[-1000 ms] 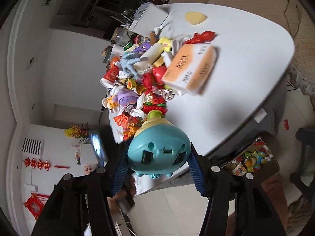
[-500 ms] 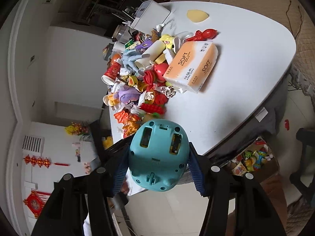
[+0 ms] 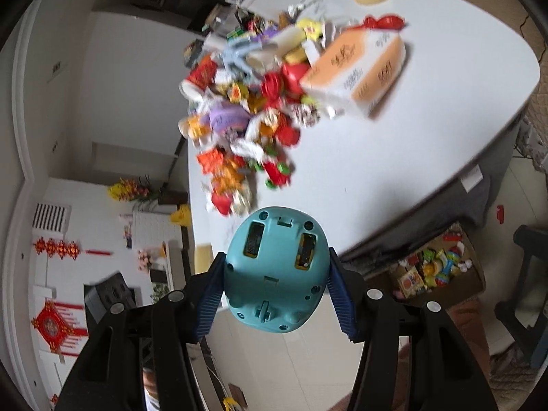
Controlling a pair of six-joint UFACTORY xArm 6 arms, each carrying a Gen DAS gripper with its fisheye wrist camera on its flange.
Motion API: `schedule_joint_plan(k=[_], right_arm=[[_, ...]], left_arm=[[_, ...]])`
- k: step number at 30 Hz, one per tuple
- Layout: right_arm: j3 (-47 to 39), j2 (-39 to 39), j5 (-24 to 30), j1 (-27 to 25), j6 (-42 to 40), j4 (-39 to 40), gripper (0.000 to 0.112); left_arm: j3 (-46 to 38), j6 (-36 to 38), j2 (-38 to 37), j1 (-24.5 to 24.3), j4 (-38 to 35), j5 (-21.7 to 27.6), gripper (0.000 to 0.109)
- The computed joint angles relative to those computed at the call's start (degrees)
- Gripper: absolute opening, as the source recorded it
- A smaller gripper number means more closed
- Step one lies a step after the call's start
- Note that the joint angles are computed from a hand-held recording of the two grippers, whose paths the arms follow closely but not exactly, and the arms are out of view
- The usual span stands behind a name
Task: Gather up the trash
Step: 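Drop the teal toy car and yellow sponge into the cardboard box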
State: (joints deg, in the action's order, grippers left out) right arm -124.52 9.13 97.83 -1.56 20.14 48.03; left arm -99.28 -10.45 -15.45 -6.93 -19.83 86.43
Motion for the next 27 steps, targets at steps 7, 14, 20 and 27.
schedule_joint_plan(k=[7, 14, 20, 27], right_arm=[[14.97, -8.20, 3.84, 1.41, -3.81, -2.91, 0.056], [36.92, -15.74, 2.16, 4.01, -8.63, -10.02, 0.056], [54.43, -16.78, -9.38, 8.76, -13.39, -19.95, 0.056], [63.54, -10.27, -20.19, 11.38, -12.70, -28.05, 0.089]], left_arm=[[24.30, -9.66, -16.31, -4.23, -2.60, -0.04, 0.036], [45.48, -18.04, -22.92, -8.93, -3.90, -6.49, 0.036], [58.90, -21.38, -19.36, -12.90, -2.51, -16.51, 0.039], [62.57, -23.88, -7.21, -13.49, -0.23, -19.68, 0.067]])
